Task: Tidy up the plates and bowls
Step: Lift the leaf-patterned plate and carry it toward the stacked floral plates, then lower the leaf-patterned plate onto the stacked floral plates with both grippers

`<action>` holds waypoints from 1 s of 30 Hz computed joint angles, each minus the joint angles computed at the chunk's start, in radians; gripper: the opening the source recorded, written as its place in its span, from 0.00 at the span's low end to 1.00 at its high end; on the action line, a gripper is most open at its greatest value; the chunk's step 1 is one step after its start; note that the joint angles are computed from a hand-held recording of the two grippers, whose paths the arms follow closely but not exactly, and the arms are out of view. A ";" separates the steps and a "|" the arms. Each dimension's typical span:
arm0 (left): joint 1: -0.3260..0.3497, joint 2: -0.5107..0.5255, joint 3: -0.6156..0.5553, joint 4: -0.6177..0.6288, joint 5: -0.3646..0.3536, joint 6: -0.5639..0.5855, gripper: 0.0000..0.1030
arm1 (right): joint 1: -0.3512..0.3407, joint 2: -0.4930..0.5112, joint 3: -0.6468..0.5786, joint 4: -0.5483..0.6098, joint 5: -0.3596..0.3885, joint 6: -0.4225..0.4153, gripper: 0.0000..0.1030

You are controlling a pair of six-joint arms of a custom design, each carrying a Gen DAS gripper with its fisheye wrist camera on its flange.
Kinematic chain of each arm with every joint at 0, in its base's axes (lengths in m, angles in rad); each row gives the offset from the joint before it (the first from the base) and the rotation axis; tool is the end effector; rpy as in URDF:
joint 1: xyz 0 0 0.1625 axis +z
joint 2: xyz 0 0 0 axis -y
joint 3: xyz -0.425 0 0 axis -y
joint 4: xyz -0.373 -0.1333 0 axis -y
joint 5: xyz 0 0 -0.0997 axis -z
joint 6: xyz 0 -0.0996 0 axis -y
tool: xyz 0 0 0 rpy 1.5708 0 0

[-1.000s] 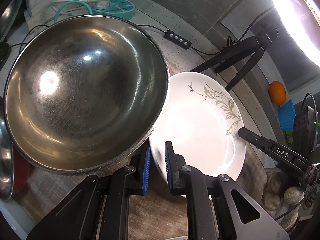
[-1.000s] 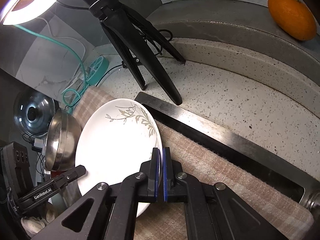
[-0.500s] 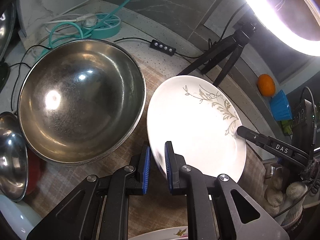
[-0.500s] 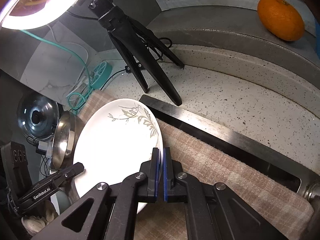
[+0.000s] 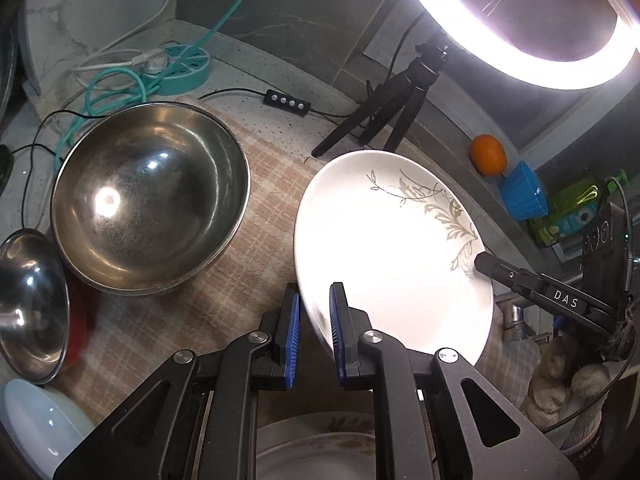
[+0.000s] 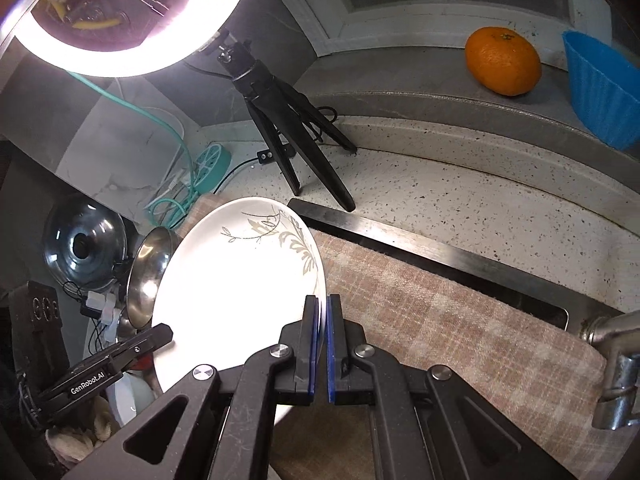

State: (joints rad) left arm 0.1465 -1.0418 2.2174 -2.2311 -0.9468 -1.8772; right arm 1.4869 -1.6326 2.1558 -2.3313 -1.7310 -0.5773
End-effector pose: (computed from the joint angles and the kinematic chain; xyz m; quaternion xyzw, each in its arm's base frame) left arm -0.3727 -0.2486 0.0657 -0.1304 0.9144 -0.3153 0.2180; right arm 0.0821 -0.4252 0.3282 0.2325 -0.9621 0.0858 0.1135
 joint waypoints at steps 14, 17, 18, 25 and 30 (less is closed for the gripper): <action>-0.072 -0.038 0.002 0.007 -0.018 0.058 0.12 | -0.014 -0.206 0.092 0.034 0.019 0.041 0.04; -0.089 -0.049 0.010 0.004 -0.032 0.069 0.12 | -0.020 -0.255 0.122 0.035 0.017 0.047 0.04; -0.094 -0.053 0.013 0.002 -0.037 0.073 0.12 | -0.022 -0.272 0.133 0.037 0.017 0.052 0.04; -0.134 -0.078 0.044 -0.020 -0.080 0.105 0.12 | -0.039 -0.401 0.205 0.056 0.011 0.079 0.04; -0.159 -0.094 0.070 -0.042 -0.119 0.123 0.12 | -0.058 -0.500 0.258 0.083 0.008 0.094 0.04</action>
